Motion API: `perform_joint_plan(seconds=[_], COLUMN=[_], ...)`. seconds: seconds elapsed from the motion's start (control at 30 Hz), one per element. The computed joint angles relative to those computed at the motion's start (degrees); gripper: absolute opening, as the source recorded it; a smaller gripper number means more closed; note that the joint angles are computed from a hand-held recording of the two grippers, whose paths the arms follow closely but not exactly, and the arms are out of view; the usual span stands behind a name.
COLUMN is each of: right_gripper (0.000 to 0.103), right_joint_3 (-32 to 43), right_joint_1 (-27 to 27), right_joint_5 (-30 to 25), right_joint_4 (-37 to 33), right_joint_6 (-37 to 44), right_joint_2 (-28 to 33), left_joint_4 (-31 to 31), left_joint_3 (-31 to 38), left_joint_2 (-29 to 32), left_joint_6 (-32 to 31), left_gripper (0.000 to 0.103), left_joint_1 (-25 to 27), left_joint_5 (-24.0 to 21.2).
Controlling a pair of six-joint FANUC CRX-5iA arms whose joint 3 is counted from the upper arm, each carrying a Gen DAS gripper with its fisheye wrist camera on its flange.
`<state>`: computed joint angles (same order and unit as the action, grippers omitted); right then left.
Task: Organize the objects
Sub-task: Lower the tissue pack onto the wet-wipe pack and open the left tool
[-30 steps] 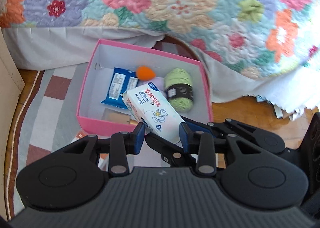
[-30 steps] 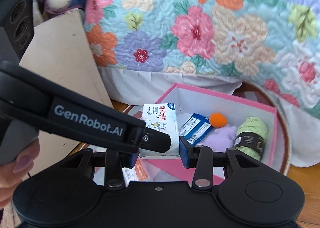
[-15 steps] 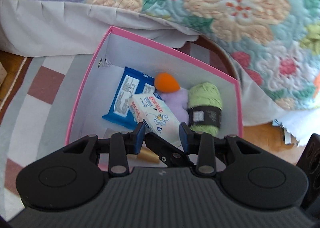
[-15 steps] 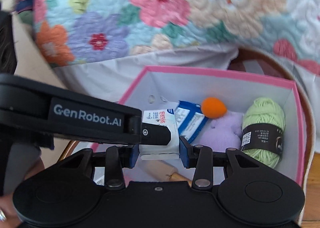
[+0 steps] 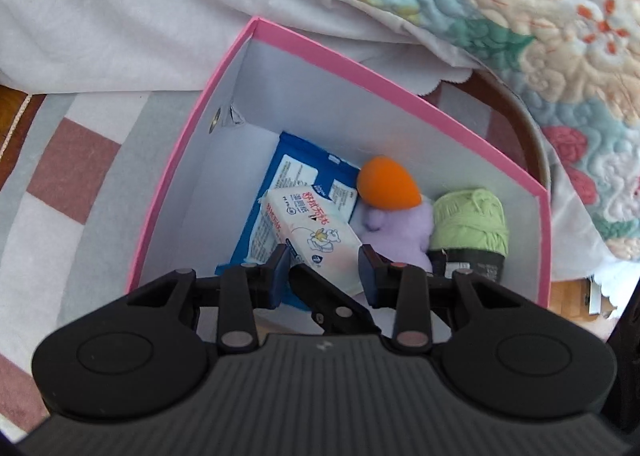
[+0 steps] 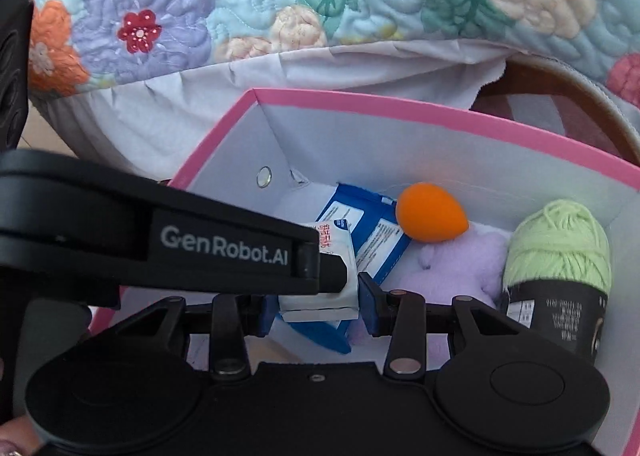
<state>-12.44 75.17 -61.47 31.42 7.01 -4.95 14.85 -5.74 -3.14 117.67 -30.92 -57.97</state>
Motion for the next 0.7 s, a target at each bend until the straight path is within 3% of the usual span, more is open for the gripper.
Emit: perform_joint_plan(seconds=[0.03, 0.1, 0.17, 0.33, 0.47, 0.7], right_gripper=[0.047, 0.064, 0.073, 0.074, 0.076, 0.079], right_joint_3=[-0.03, 0.73, 1.52, -0.43, -1.16, 2.87], right_joint_1=[0.07, 0.62, 1.67, 5.48, 8.89, 16.02], right_joint_5=[-0.35, -2.49, -5.12, -7.24, -8.94, -15.99], right_joint_4=[0.88, 2.32, 3.34, 5.57, 6.7, 8.39], right_joint_6=[0.36, 2.45, 3.91, 1.18, -3.49, -3.36], right_joint_2=[0.41, 1.6, 2.08, -2.48, -6.25, -7.89], left_joint_4=[0.1, -0.98, -1.81, -5.87, -6.71, -8.99], left_joint_3=[-0.06, 1.01, 3.09, 8.09, 10.72, 13.57], left_joint_2=[0.19, 0.78, 1.47, 0.38, -1.55, -6.4], left_joint_6=[0.1, 1.65, 2.23, 0.95, -1.49, -1.3], left_gripper=[0.034, 0.038, 0.04, 0.055, 0.057, 0.062], left_joint_1=[0.09, 0.0, 0.07, -1.28, -1.71, -2.77], left_joint_5=[0.26, -0.88, -4.02, -11.66, -16.38, -21.47])
